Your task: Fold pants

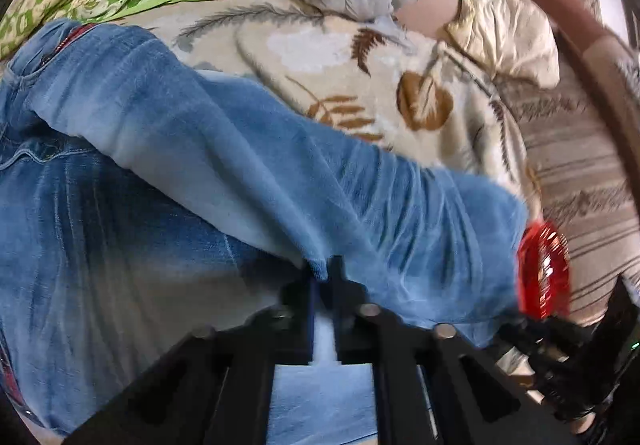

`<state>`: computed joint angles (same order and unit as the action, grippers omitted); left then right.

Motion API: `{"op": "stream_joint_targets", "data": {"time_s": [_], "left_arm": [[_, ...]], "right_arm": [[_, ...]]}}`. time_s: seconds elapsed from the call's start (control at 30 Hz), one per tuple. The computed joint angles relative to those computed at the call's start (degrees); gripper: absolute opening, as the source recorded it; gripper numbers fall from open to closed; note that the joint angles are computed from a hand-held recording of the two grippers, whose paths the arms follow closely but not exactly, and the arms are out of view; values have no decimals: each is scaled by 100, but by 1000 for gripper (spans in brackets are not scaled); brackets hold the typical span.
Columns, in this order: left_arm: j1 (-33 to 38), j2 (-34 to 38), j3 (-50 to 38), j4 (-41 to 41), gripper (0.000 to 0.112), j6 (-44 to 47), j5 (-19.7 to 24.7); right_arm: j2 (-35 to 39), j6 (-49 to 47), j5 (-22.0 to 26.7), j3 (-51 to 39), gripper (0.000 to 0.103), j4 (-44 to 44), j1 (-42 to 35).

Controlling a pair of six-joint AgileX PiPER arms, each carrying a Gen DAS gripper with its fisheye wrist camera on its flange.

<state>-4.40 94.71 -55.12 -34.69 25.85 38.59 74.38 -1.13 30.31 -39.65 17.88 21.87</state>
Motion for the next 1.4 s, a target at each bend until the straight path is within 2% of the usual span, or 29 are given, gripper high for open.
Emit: {"op": "stream_joint_targets", "data": {"time_s": [0.03,0.07,0.2,0.37,0.47,0.63,0.77,0.87,1.07,1.1,1.13,1.17,1.2,1.23,1.27,1.4], "left_arm": [[-48,-104,117,27,2,66,-120],[-91,-208,200,87,2,89,-183],[49,-703,384,-148,2,456,-81],[317,-1564,685,-964,2,1193,421],[232,-1969,1032,-1188,2,1425,506],[-186,-2318,2008,-1358,2,1733,-54],[-106,-1724,2721,-2133,3,2660,-508],[-5,-1614,3098,-2957,3,3572,-670],[-244,-1711,2969,-2507,5,3045,-820],[-264,-1811,2964,-2330,9,2833,-795],[-279,-1980,2894,-1933,15,2391,-738],[-316,-2237,2854,-1549,37,1941,-657],[-282,-2416,2823,-1347,67,1721,-594],[-104,-2699,2817,-1275,77,1692,-448],[232,-3099,2793,-1326,87,1856,-145],[1257,-3493,2317,-968,91,2093,610]], "right_arm": [[-20,-62,-45,29,18,31,-7],[-80,-46,-93,52,18,-17,34],[-355,58,-10,-9,16,-402,63],[-806,-128,575,-322,16,-828,-159],[-1088,-240,991,-439,15,-1071,-262],[-1420,-651,1273,39,15,-877,-528],[-1173,-574,862,771,15,-875,-417],[-1200,-102,568,1053,15,-1226,-106],[-1204,-92,783,869,17,-1196,-191],[-1233,115,832,825,19,-1351,-88],[-1276,344,898,783,27,-1534,43],[-1295,579,986,714,33,-1747,210],[-1358,730,1091,645,53,-1914,365],[-1500,905,1184,634,75,-2065,529],[-1642,1197,1247,598,78,-2331,733],[-1945,2298,1754,180,78,-3358,1619]]}}
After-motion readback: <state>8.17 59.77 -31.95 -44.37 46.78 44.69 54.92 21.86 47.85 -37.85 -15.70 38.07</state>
